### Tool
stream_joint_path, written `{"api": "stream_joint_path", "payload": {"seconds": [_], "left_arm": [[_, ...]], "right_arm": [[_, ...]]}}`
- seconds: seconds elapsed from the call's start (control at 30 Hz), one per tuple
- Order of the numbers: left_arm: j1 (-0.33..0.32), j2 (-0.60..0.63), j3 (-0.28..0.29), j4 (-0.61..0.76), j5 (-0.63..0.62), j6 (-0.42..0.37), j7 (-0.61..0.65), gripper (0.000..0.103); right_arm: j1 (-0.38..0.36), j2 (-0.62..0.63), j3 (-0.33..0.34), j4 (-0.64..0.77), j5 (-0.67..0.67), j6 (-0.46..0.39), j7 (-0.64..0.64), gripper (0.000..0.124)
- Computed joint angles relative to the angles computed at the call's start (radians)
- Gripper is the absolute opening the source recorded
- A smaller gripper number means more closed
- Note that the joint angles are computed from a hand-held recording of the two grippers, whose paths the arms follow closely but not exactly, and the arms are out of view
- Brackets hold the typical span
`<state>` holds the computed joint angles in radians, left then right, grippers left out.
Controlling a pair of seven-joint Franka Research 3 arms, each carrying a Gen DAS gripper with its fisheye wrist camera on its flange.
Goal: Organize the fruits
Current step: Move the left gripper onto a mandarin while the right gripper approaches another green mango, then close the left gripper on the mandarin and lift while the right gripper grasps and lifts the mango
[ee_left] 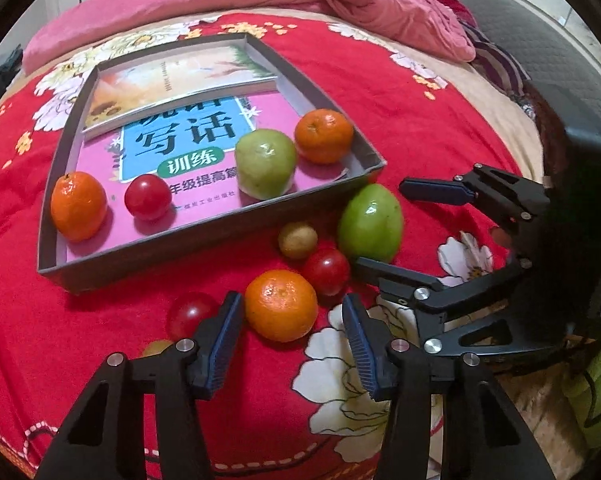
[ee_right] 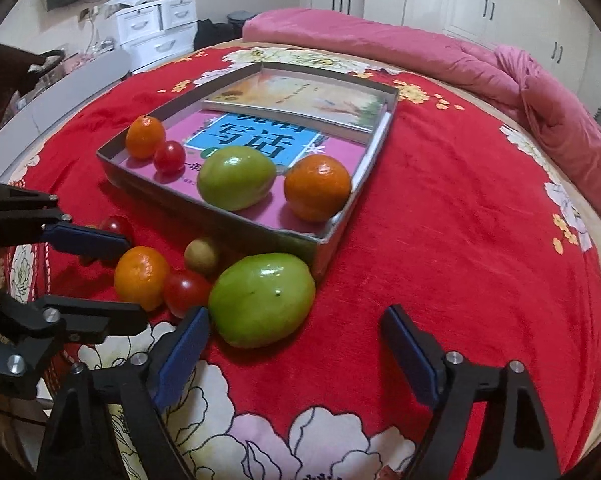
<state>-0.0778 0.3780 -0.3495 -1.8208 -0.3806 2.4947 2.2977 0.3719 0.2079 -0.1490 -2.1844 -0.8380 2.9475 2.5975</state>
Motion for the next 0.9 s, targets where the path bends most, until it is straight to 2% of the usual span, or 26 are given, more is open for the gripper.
{"api": "stream_joint_path", "payload": {"seconds": [0.17,0.33,0.43,0.57,0.67,0.73,0.9], "left_arm": [[-0.003,0.012,0.002,0.009,0.013,0.013,-0.011,0.052],[-0.001,0.015,-0.003,0.009,0.022,0.019,-0.009,0.052],[0.000,0.011,-0.003,0.007,0.026,0.014,-0.011,0.052],[-0.002,0.009,0.000,0.006,0.035,0.011,-0.009,0.049],[-0.006,0.011,0.003,0.008,0.046,0.012,-0.013,0.046],[-0.007,0.010,0.004,0.006,0.055,0.013,-0.012,0.044],[-0.009,0.006,0.004,-0.004,0.067,0.025,-0.013,0.040]], "right_arm": [[-0.016,0.019,0.010,0.000,0.075,0.062,-0.088,0.073],[-0.018,0.035,0.015,-0.013,0.197,0.137,-0.216,0.054],[-0.019,0.037,0.017,-0.025,0.273,0.165,-0.273,0.053],[-0.074,0.026,0.074,-0.060,0.406,0.224,-0.357,0.052],[-0.070,0.022,0.071,-0.070,0.454,0.239,-0.389,0.052],[-0.043,0.017,0.046,-0.075,0.471,0.240,-0.400,0.052],[-0.035,-0.003,0.050,-0.093,0.543,0.260,-0.460,0.052]]}}
